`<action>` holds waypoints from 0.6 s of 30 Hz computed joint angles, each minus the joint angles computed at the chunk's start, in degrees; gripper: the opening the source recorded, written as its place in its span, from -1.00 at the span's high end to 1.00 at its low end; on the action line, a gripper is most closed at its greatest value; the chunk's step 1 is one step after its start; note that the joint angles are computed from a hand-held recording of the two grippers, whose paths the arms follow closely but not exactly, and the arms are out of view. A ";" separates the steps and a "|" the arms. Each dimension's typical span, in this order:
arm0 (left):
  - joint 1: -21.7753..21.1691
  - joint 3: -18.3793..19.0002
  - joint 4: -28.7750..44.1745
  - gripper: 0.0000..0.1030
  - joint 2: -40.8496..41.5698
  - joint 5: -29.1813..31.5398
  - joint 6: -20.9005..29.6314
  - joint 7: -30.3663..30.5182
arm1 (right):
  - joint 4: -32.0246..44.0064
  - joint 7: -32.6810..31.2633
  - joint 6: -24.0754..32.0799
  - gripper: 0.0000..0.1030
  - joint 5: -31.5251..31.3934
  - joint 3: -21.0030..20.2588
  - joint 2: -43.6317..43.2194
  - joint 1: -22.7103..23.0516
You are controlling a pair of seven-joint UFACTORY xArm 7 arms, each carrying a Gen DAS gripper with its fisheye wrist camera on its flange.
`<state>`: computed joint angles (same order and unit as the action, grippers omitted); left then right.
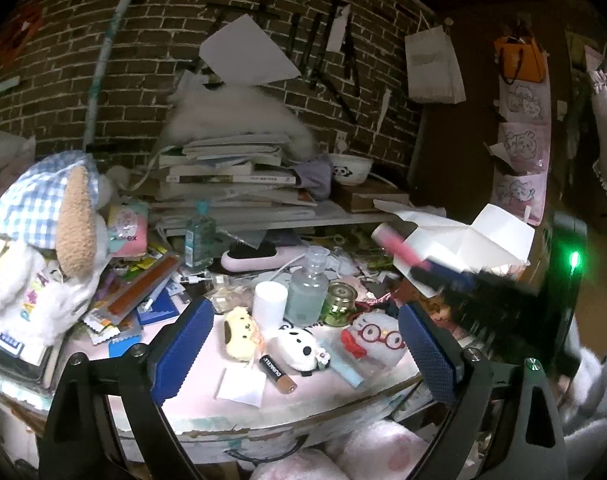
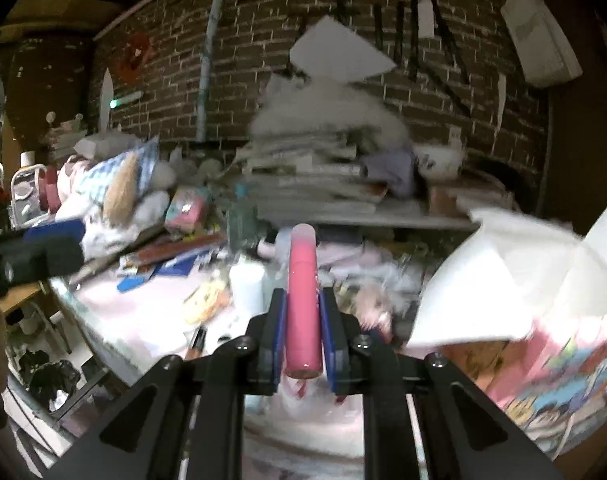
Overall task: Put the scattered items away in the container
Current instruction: 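Grasp the pink tube with the right gripper and drop it into the box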
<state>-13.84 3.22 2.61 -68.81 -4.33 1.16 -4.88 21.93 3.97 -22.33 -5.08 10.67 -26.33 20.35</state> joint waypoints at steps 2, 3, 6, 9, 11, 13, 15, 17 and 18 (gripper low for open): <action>-0.24 -0.19 0.38 -0.80 1.12 0.15 -0.60 0.04 | 0.96 -0.27 1.84 0.73 -1.53 -3.41 -1.46 0.87; -0.47 -0.15 0.54 -0.80 1.70 0.23 -0.99 0.11 | 1.61 -0.49 3.56 0.73 -2.33 -5.64 -2.43 1.34; -2.11 0.85 1.18 -0.80 3.58 0.36 -2.37 0.78 | 4.59 -2.77 11.10 0.73 -3.96 -12.18 -4.82 2.64; -3.17 0.77 2.00 -0.80 5.79 0.44 -3.58 0.87 | 9.02 -7.27 20.83 0.73 -3.17 -17.95 -6.12 3.99; -3.59 0.48 2.52 -0.80 7.21 0.48 -4.20 0.63 | 13.56 -11.01 29.58 0.73 -2.07 -20.75 -5.35 4.73; -4.02 0.28 2.92 -0.80 8.32 0.57 -4.68 0.41 | 18.80 -15.12 39.13 0.73 0.20 -23.44 -3.43 6.28; -4.59 0.37 3.38 -0.80 9.54 0.68 -5.17 0.31 | 23.14 -18.05 46.37 0.73 1.28 -23.63 -0.73 5.59; -4.92 0.50 3.75 -0.80 10.47 0.77 -5.39 0.23 | 26.87 -20.26 51.64 0.73 1.10 -22.43 2.65 3.76; -5.03 0.40 3.98 -0.80 11.10 0.79 -5.59 0.09 | 28.96 -21.34 54.54 0.73 1.38 -22.04 4.63 3.11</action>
